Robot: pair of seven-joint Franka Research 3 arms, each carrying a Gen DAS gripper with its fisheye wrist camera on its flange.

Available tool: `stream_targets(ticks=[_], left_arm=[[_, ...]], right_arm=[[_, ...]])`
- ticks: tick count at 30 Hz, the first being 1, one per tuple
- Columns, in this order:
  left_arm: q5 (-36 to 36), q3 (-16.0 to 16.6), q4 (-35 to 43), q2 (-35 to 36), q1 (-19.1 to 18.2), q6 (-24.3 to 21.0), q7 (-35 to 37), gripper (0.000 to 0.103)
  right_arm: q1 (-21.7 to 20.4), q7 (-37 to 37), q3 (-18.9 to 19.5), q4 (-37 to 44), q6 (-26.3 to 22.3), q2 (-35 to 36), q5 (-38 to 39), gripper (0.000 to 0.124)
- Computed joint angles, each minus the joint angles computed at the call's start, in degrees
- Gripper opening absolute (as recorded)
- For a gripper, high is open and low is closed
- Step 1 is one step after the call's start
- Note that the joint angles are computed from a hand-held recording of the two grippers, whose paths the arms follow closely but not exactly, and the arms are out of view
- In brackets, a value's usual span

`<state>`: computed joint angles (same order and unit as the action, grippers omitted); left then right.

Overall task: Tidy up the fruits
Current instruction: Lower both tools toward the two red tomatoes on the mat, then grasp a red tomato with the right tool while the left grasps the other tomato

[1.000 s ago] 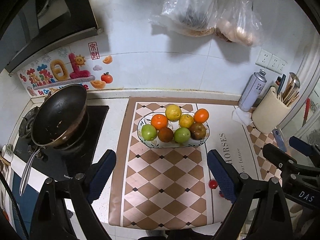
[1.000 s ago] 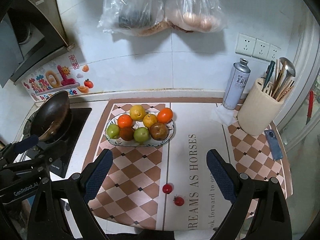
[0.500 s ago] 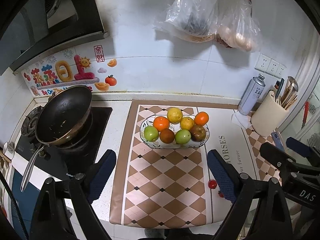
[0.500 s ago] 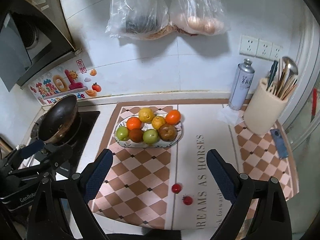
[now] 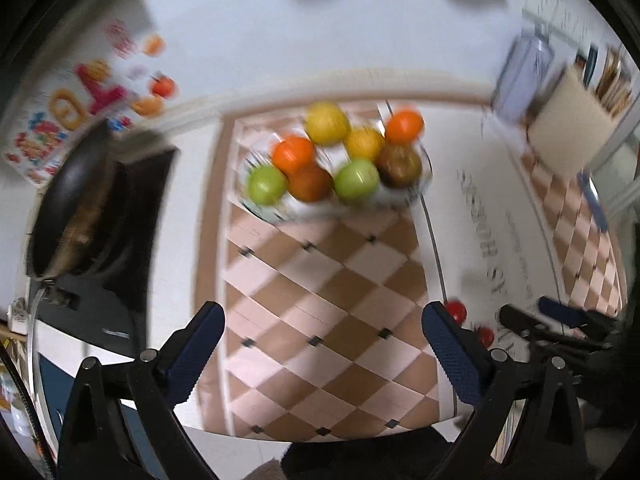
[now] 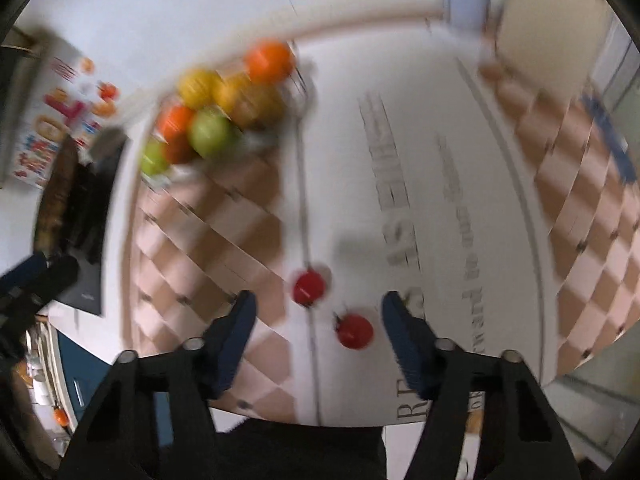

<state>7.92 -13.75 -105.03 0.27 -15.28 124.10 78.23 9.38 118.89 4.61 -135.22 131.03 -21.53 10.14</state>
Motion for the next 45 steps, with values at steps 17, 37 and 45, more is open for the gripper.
stream_targets(ticks=[17,37,45], left_arm=[[-7.22,-3.24,14.38,18.90,-3.26,-13.29,3.58,0.101],[-11.32,-5.24,17.97,24.13,-6.32,-14.96,10.11,0.027],[-13.76,-4.37,17.89,21.44,-3.98,-11.97,9.68,0.027]], right_arm=[[-0.67,-2.28,-0.90,-9.33,5.19,-0.98,1.93,0.033],[-4.96,0.82,-1.33,-9.73,2.58,-5.53,-1.12,0.034],[-4.20,-1.28,-1.47,-4.72,4.60,-1.80,-1.01,0.034]])
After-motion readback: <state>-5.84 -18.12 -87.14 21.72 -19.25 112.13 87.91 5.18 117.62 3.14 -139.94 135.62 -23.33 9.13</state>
